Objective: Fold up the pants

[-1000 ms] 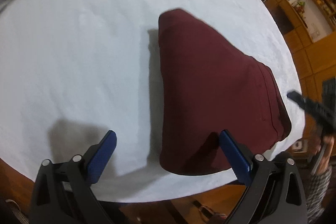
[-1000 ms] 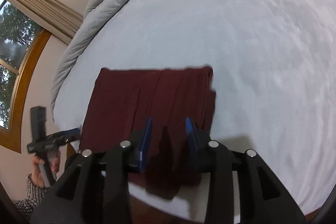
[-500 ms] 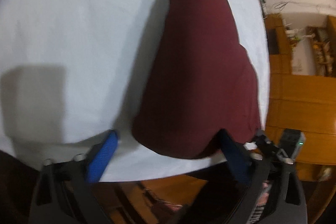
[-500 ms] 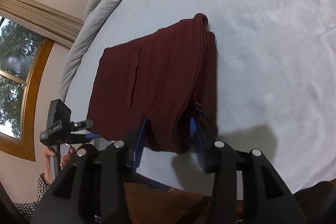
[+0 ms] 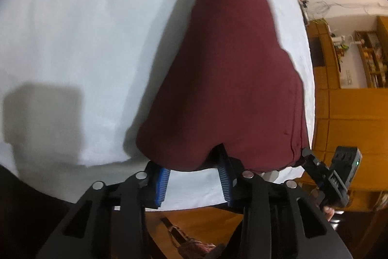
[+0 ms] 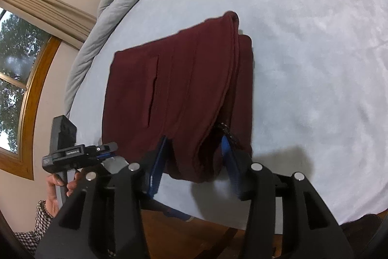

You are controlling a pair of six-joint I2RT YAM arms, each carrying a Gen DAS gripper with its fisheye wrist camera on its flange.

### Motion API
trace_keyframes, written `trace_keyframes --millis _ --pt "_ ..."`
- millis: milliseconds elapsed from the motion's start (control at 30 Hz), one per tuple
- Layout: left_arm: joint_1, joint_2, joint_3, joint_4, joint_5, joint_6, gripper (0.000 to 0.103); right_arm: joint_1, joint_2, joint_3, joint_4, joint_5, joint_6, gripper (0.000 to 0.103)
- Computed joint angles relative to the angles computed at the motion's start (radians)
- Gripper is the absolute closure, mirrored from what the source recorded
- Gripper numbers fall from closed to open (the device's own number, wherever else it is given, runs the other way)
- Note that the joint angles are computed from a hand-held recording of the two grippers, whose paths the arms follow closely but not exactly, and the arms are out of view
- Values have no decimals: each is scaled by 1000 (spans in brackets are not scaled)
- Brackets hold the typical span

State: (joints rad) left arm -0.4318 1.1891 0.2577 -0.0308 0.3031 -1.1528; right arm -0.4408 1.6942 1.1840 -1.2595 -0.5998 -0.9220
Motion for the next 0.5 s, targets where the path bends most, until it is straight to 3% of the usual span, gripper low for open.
trace_keyframes --millis 100,200,300,400,500 --pt "13 -89 91 -226 -23 52 43 -4 -4 45 -26 -14 -21 54" --pt "35 -95 171 -362 -11 116 26 -21 42 127 -79 -47 -45 40" --pt "-18 -74 299 -553 -195 200 17 -8 85 190 -80 -38 -31 37" --pt "12 -78 346 -585 -243 283 7 15 146 232 -86 -26 -21 33" --pt "79 21 366 -509 -178 376 7 31 236 278 -131 -43 -20 30"
